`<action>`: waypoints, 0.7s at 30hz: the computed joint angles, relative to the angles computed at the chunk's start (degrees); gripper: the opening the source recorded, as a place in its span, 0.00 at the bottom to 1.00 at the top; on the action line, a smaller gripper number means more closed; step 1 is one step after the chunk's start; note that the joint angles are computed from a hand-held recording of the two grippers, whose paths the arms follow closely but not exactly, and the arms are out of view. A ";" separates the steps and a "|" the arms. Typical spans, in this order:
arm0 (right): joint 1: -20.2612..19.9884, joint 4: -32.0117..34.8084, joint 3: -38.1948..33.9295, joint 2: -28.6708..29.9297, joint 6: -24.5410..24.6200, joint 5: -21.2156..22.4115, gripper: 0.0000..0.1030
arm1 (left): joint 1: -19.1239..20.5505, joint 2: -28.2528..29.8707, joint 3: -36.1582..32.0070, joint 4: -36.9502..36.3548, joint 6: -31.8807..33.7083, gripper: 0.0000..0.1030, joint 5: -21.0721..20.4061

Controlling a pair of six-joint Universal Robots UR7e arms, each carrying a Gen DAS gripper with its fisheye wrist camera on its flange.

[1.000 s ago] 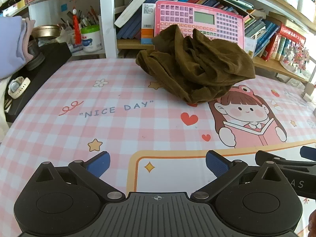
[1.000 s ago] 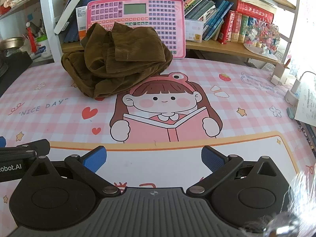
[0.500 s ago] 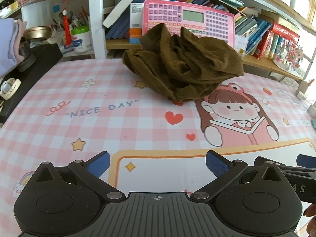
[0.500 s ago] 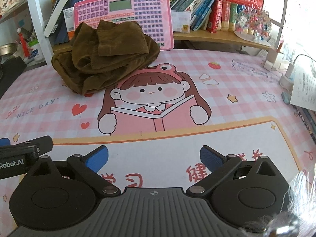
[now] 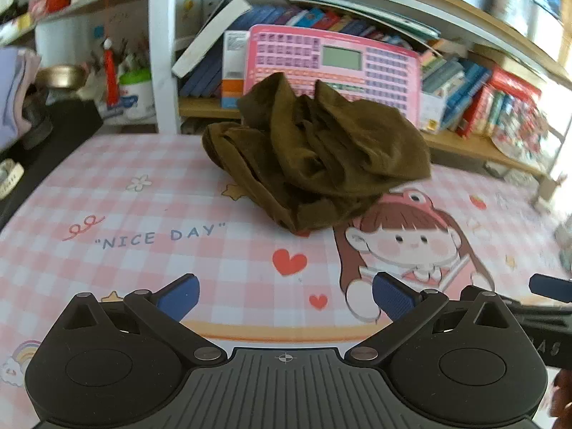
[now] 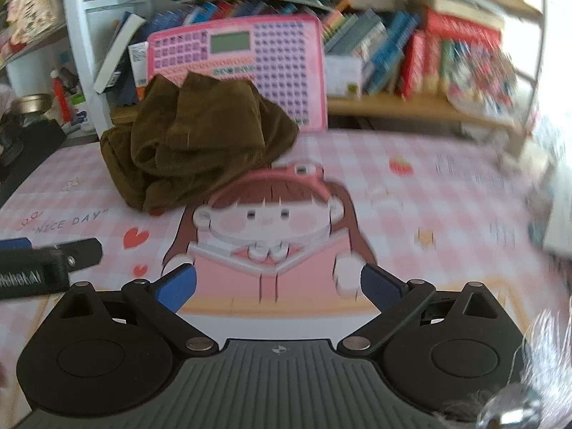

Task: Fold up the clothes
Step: 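Reach both tools to the brown garment and close each on its fabric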

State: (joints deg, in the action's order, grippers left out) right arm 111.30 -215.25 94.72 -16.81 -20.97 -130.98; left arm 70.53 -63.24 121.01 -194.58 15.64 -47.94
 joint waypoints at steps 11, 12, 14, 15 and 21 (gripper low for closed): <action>-3.03 2.48 -8.14 1.75 -22.66 9.41 0.97 | -1.30 -0.29 -3.12 7.02 -6.10 1.00 4.97; -3.22 2.86 -9.05 2.16 -24.37 10.14 0.97 | -1.46 -0.50 -2.75 6.93 -6.11 1.00 5.24; -3.55 3.07 -11.42 3.45 -28.44 11.35 0.97 | -1.75 -0.92 -1.93 6.62 -6.22 1.00 6.03; -3.70 3.14 -13.02 4.36 -30.90 11.72 0.97 | -1.88 -1.11 -1.52 6.40 -6.31 1.00 6.54; -4.09 4.78 -25.10 11.35 -44.02 12.31 0.97 | -2.30 -3.48 1.55 6.64 -9.88 1.00 10.74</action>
